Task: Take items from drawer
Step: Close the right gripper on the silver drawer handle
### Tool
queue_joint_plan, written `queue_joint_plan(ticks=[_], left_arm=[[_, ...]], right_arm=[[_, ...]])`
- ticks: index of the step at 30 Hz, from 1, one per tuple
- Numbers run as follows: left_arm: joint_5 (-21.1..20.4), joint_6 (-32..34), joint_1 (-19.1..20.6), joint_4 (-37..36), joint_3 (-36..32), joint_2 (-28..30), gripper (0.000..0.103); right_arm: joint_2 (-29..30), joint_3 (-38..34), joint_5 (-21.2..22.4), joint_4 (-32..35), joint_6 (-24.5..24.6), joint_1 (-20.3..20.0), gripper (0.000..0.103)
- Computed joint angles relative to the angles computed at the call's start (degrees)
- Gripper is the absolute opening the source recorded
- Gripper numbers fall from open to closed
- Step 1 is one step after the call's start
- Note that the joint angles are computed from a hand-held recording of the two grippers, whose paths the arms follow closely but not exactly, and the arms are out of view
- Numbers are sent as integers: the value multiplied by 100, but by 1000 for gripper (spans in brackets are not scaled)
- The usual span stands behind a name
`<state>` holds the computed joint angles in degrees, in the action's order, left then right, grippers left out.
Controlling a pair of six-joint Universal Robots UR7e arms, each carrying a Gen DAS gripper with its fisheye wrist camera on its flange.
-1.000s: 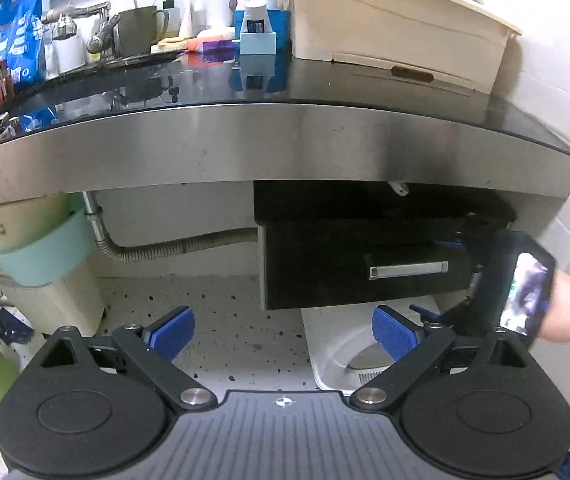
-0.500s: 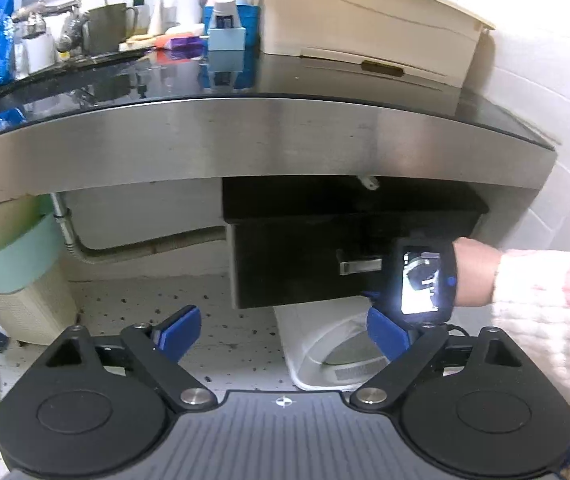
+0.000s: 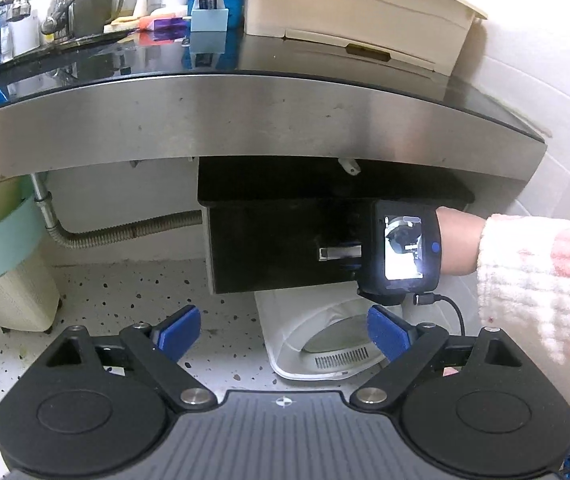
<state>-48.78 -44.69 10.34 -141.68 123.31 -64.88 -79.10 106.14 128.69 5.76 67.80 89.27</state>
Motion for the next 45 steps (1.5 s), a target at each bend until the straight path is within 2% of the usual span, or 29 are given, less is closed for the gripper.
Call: queue_joint_plan(ticks=[16,30,45], left_arm=[[-67,-100,4,258,-35,-66,91],[-194,2,6,200,-64,16,91],[-209,-30,-29,309,-97,41,91]], right_arm=[[-1,-42,-41,101,673,9,32],[-96,133,32,35,560,61,33],[-155,268,89,-90,669,113,32]])
